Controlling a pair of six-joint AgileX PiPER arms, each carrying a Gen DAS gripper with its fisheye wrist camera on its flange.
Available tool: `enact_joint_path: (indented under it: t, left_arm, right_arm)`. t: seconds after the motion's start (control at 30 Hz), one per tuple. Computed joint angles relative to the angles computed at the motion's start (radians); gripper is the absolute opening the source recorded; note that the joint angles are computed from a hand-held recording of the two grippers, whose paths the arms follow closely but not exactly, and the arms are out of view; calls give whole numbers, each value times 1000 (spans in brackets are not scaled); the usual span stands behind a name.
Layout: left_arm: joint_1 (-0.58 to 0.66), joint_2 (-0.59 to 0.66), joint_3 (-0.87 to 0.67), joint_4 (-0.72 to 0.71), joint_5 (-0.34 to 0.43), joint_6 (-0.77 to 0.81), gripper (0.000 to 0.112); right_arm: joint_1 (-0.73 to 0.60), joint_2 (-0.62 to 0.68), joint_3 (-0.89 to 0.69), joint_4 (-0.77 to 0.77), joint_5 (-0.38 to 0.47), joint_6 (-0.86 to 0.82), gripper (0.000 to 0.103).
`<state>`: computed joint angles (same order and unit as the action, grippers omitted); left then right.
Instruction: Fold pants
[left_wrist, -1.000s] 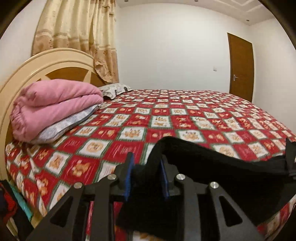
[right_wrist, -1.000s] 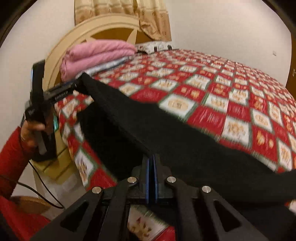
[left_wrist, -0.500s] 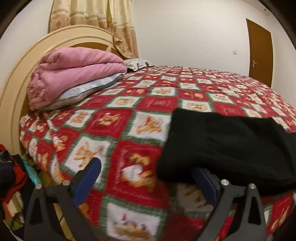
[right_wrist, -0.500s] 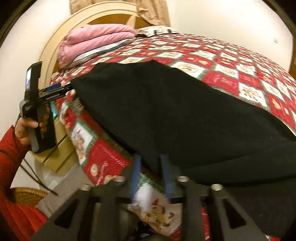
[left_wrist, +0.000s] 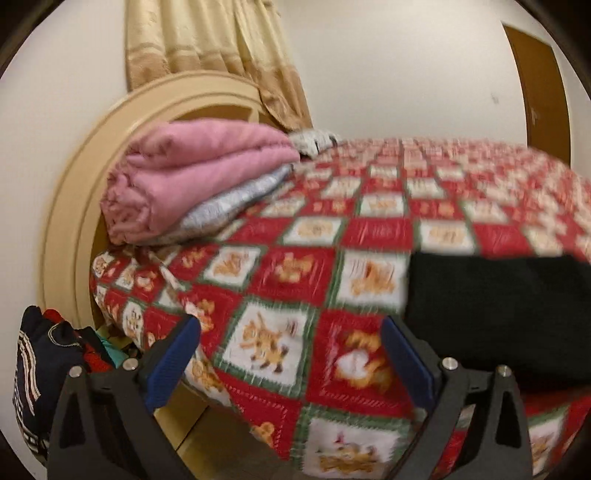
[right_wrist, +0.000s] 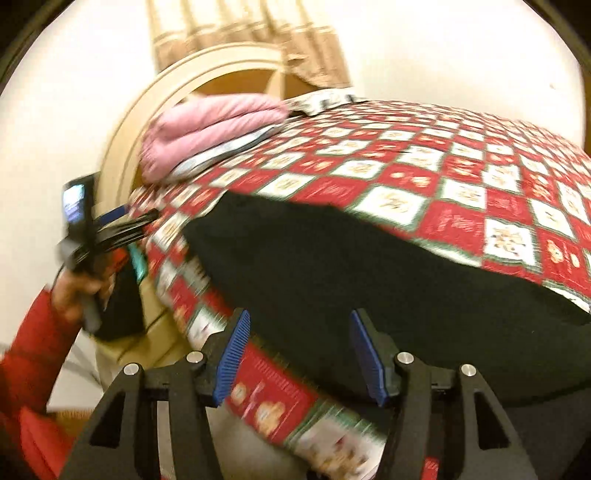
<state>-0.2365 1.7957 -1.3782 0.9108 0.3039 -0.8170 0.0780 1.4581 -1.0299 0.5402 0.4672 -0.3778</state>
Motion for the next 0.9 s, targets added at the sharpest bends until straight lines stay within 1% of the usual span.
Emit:
enact_joint_path:
  t: [0.07, 0.1, 0.17, 0.23, 0.27, 0.33, 0.37, 0.4, 0.43, 0.53, 0.57, 0.6, 0.67, 0.7, 0.73, 0.77, 0.9]
  left_arm:
    - [-28, -17, -18, -80, -18, 73, 100]
    - [-60, -15, -47, -137, -13, 129, 101]
    - [-112, 17, -113, -201, 21, 183, 101]
    - [-165, 81, -209, -301, 82, 241, 102]
    - [-185, 117, -256, -355, 111, 268, 102]
    - [-223, 188, -342, -448, 185, 312, 101]
    - [-238, 207, -357, -485, 198, 331, 101]
    - [-255, 217, -351, -488, 200, 329, 101]
    - [-271, 221, -338, -455, 205, 299, 101]
    - [-311, 229, -293, -309, 241, 178, 101]
    - [-314, 235, -285, -293, 255, 166, 101]
    - [-310, 244, -275, -312, 263, 182, 101]
    - [-294, 206, -190, -315, 189, 136, 102]
    - [-285, 198, -177, -347, 174, 140, 102]
    - [-277, 198, -175, -388, 167, 161, 102]
    - [-275, 202, -179, -394, 166, 159, 103]
    - [-283, 210, -189, -376, 176, 137, 103]
  right_arm:
    - [-72, 52, -54, 144, 37, -91, 58]
    - [-101, 80, -89, 192, 57, -114, 58]
    - [-136, 126, -152, 228, 67, -118, 58]
    - [-158, 183, -227, 241, 76, -117, 58]
    - [-162, 230, -287, 228, 89, -107, 58]
    - [-161, 290, -354, 203, 102, -108, 58]
    - [-153, 330, -403, 165, 114, -86, 58]
    - [-147, 357, -431, 132, 118, -64, 58]
    - [-144, 386, -461, 117, 131, -54, 58]
    - [-159, 478, -559, 140, 236, -60, 58]
    - [-166, 503, -582, 178, 288, -84, 58]
    - [-164, 507, -575, 208, 316, -116, 58]
    - [-140, 493, -549, 186, 321, -124, 58]
    - [-124, 478, -528, 163, 312, -126, 58]
    - [-115, 465, -504, 157, 309, -136, 59]
    - [-113, 460, -495, 163, 325, -142, 60]
    - [-126, 466, -495, 208, 386, -185, 64]
